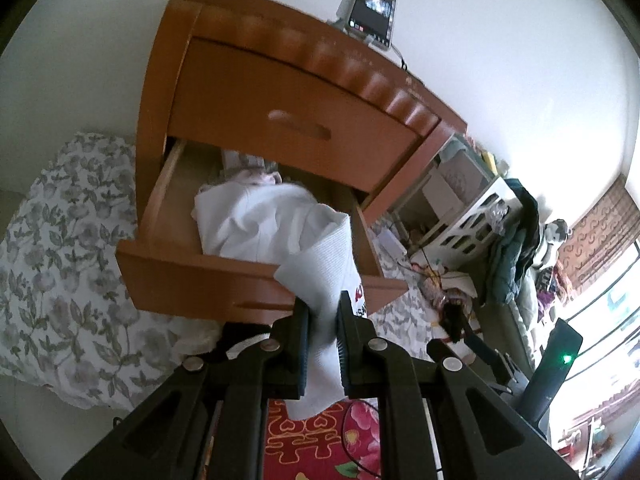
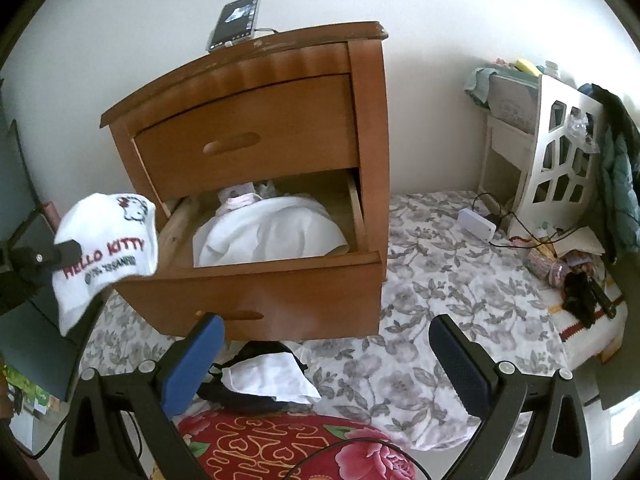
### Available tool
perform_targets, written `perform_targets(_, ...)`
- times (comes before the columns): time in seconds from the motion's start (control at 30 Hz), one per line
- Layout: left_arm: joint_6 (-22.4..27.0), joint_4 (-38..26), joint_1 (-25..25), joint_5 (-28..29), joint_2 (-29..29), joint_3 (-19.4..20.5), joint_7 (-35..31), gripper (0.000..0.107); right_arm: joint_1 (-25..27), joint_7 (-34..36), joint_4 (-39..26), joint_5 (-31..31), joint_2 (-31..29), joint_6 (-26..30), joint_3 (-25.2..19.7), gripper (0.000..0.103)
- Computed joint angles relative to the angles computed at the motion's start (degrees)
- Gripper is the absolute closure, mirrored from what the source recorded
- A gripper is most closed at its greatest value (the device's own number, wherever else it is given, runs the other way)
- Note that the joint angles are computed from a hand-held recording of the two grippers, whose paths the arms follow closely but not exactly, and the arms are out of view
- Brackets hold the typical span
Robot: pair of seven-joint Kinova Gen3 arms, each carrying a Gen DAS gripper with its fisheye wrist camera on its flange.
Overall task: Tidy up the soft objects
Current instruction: 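Carry the shirt down past the drawer front with the left gripper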
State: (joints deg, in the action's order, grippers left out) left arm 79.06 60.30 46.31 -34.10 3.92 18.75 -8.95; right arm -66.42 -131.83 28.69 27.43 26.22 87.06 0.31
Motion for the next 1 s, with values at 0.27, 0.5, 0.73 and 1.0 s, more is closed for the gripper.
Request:
perform_targets(0.27,-2.62,-0.24,-1.3,5.78,1.54,-1.03,-4.43,0.095,0.51,0.01,-0.15,-0.68,0.4,0.38,0.04,0.0)
perform_targets(0.5,-4.07,-0.38,-1.65,10.0,2.76,-2.34,-7.06,0.095,1.13,-0.09,0.06,-1.24,0.53,0.5,-0.07,0.0)
perform_targets(0.73,-4.48,-0.68,-2.06,13.27,3.85,-3.35,-9.19,0.095,1.68,-0.01,-0.18,-1.81,0.99,0.72,-0.08,0.0)
perform_targets(1.0,-4.74,-0.31,-2.82,16.71,4.67,-4.15,-11.01,0.095,2.1,-0.13,0.01,-2.25,1.14,0.76,0.08,0.0)
